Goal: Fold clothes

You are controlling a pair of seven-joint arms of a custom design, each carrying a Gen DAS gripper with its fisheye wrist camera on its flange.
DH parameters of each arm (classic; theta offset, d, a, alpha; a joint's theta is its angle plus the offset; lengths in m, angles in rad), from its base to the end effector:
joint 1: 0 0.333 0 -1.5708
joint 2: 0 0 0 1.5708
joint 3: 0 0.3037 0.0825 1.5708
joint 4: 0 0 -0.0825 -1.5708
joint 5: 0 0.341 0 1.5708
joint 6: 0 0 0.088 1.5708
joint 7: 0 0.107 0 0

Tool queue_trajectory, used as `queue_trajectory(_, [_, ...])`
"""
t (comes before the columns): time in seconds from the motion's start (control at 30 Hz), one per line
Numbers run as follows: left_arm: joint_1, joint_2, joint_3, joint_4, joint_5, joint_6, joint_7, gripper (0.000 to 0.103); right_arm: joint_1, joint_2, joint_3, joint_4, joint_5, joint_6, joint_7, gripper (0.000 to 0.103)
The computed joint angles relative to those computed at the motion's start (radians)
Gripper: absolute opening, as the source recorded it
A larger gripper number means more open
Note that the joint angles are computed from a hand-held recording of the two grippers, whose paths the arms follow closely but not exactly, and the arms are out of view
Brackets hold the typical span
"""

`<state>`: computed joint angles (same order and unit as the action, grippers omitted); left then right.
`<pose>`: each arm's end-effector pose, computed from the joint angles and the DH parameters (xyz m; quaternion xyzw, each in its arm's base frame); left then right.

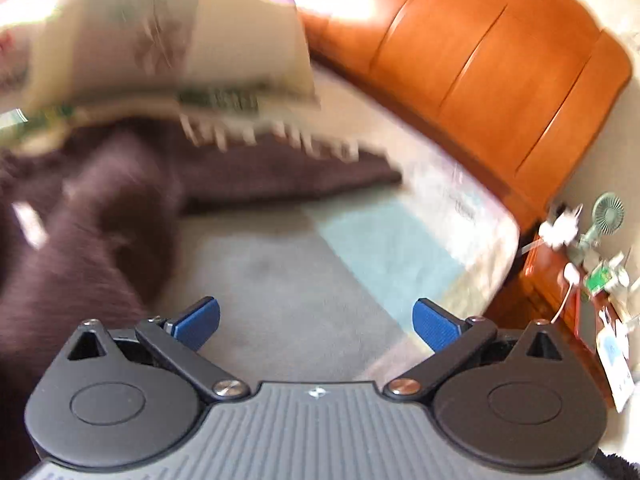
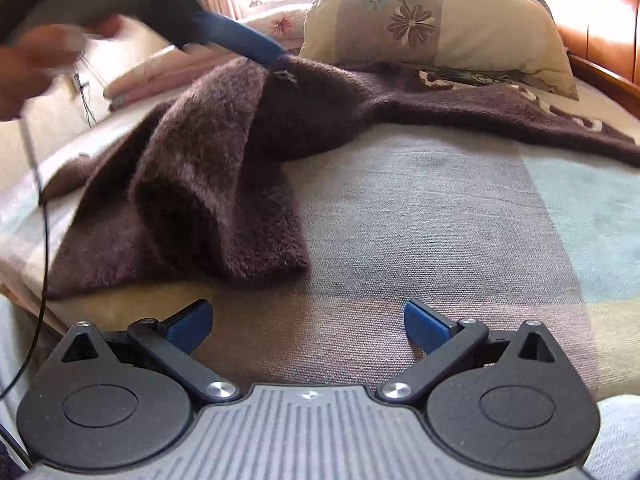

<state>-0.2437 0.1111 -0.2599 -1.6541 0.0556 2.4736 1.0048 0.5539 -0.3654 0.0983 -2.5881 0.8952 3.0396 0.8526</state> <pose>0.5312 -0.2825 0.6189 -0.6770 0.6481 -0.3351 0.0968 0.3610 0.2033 0.4743 -0.7884 0.4553 -0.1326 0.3918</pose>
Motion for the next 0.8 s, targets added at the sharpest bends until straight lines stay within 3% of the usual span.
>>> queue_trajectory(0.13, [0.003, -0.037, 0.017, -0.072, 0.046, -0.055, -0.092, 0.102, -0.157, -0.017, 0.152, -0.039, -0.248, 0.006, 0.139, 0.103])
queue_trajectory(0.23, [0.014, -0.138, 0.032, -0.189, 0.072, -0.054, -0.124, 0.102, -0.103, -0.023, 0.092, -0.043, -0.251, -0.001, 0.132, 0.103])
queue_trajectory(0.3, [0.017, -0.192, 0.038, -0.236, 0.125, -0.097, -0.153, 0.102, -0.077, -0.027, 0.046, -0.023, -0.238, -0.05, 0.121, 0.103])
queue_trajectory(0.37, [0.032, -0.22, 0.061, -0.293, 0.142, -0.096, -0.146, 0.102, -0.049, -0.024, -0.001, 0.006, -0.18, -0.095, 0.121, 0.103])
queue_trajectory(0.43, [0.048, -0.254, 0.069, -0.325, 0.183, -0.157, -0.187, 0.102, -0.035, -0.023, -0.033, 0.031, -0.115, -0.138, 0.114, 0.103])
queue_trajectory(0.53, [0.076, -0.295, 0.089, -0.389, 0.216, -0.207, -0.259, 0.102, -0.042, -0.02, -0.043, 0.052, -0.048, -0.175, 0.104, 0.103])
queue_trajectory(0.6, [0.075, -0.365, 0.124, -0.484, 0.131, -0.125, -0.265, 0.102, -0.038, -0.018, -0.05, 0.062, 0.003, -0.193, 0.081, 0.103])
queue_trajectory(0.8, [0.047, -0.398, 0.086, -0.423, 0.234, -0.102, -0.209, 0.102, -0.063, -0.01, -0.04, 0.097, 0.09, -0.254, 0.05, 0.103])
